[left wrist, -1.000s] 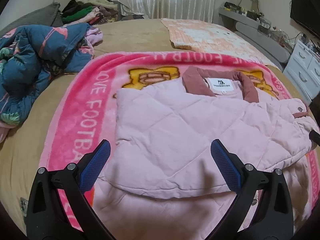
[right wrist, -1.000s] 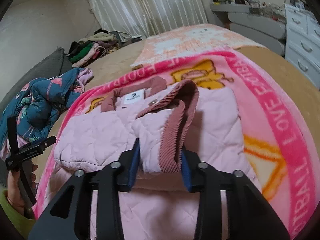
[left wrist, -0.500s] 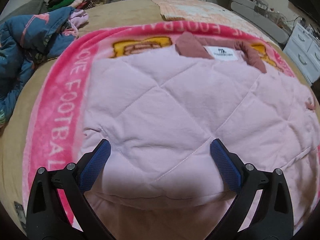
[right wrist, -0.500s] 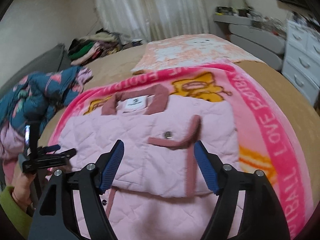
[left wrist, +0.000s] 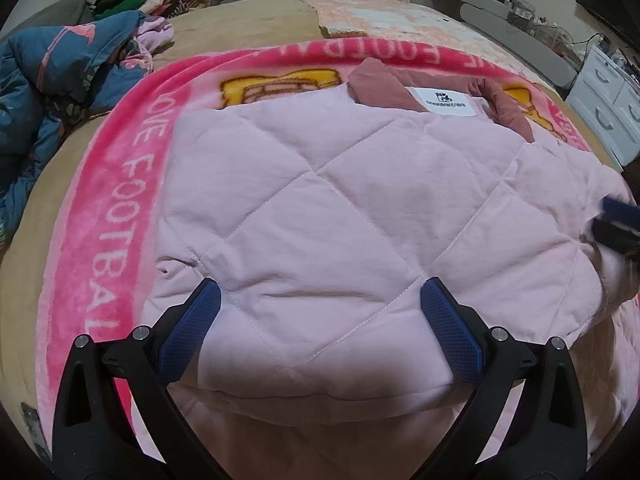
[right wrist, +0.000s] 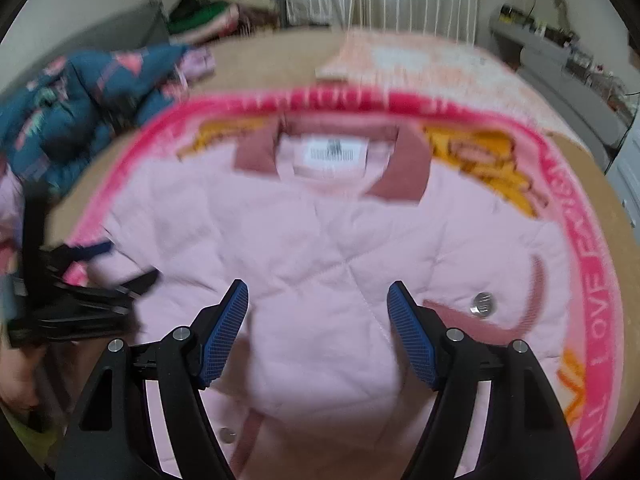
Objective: Fold large clothes
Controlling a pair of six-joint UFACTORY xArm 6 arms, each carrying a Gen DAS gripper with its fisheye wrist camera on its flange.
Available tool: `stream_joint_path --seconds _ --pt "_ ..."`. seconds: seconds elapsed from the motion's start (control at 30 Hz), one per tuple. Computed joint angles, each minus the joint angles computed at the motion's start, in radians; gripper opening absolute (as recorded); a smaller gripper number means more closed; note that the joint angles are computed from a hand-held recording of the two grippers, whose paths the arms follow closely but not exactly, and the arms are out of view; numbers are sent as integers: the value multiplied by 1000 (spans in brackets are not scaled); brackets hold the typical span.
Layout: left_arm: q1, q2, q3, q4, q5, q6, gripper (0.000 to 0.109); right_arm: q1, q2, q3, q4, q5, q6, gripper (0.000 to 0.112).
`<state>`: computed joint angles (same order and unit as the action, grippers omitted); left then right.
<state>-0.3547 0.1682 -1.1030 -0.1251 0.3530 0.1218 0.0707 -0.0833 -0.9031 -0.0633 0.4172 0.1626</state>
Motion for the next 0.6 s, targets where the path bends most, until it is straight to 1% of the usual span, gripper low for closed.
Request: stream_joint_path --seconds 0.03,0.17,0.23,0.37,0.43,0.47,0.5,0.53,0.6 --pt "0 1 -1 -7 -1 8 94 -2 28 -11 1 14 -3 72" --pt "-4 7 2 7 -12 3 94 -6 61 21 -71 -54 62 73" --pt "-5 8 4 9 -19 -1 94 -6 68 27 -86 -72 89 73" --pt "-6 4 5 11 -16 -4 94 -5 57 40 -107 -88 123 73" --pt "-6 -4 6 4 -7 4 94 -5 35 56 -70 -97 99 75" --pt "-6 -10 6 2 -4 8 94 -3 17 74 -1 -115 51 81" --pt "-6 -15 9 3 -3 8 94 -1 6 85 36 -124 28 87" --pt "-6 -19 11 3 -1 7 94 1 -8 98 63 -134 13 90" --pt "-4 -30 17 7 0 3 94 5 -36 121 57 -143 19 94"
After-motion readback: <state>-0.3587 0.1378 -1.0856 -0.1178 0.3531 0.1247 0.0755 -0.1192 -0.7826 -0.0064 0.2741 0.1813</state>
